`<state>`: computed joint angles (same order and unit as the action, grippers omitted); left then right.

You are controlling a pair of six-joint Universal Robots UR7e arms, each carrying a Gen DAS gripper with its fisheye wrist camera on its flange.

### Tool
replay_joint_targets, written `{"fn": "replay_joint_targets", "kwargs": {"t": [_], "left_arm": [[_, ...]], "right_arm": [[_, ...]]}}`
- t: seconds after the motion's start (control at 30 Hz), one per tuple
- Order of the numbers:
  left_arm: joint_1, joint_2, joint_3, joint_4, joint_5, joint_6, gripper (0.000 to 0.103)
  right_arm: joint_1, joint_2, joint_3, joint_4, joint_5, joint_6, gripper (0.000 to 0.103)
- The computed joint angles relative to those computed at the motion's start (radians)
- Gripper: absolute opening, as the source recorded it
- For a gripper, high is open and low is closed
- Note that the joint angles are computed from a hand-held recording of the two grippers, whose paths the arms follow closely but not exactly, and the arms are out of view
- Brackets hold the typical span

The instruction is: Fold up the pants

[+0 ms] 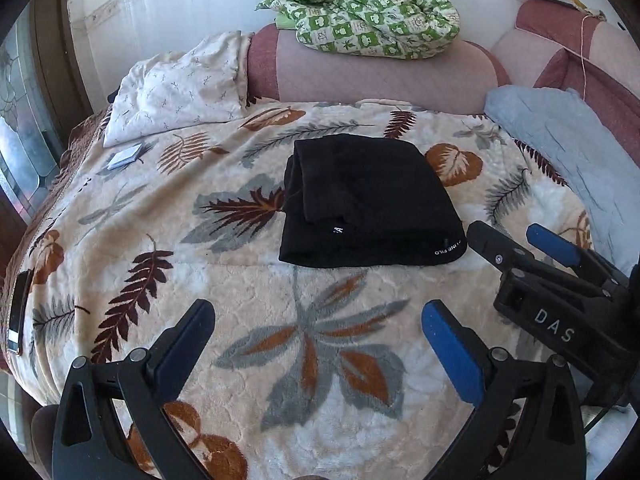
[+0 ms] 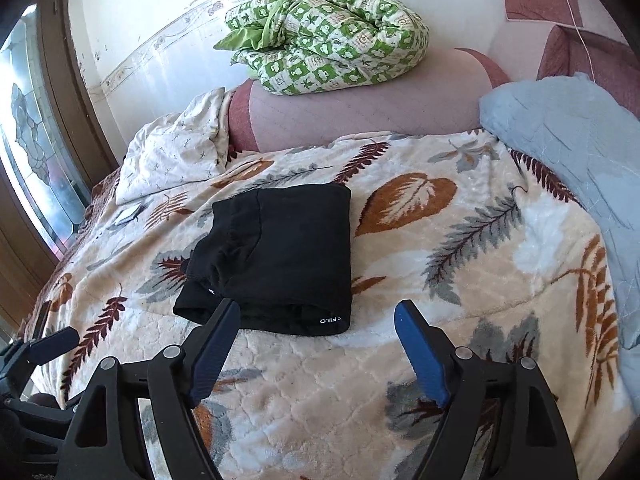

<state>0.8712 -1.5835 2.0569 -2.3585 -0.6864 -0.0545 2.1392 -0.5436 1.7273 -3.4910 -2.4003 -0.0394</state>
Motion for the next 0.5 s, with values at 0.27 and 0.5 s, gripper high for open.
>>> {"fn": "replay_joint_targets", "kwargs": {"t": [0.27, 0.5], "left_arm": [[0.011, 0.003, -0.001, 0.018, 0.001, -0.003, 0.103], [0.016, 0.009, -0.003, 0.022, 0.000, -0.004, 0.103]], "right_arm": [[-0.003, 0.011, -0.009, 0.013, -0.017, -0.010, 0.087], [-0.013, 0.003, -0.004, 0.038, -0.023, 0.031, 0.087]]}}
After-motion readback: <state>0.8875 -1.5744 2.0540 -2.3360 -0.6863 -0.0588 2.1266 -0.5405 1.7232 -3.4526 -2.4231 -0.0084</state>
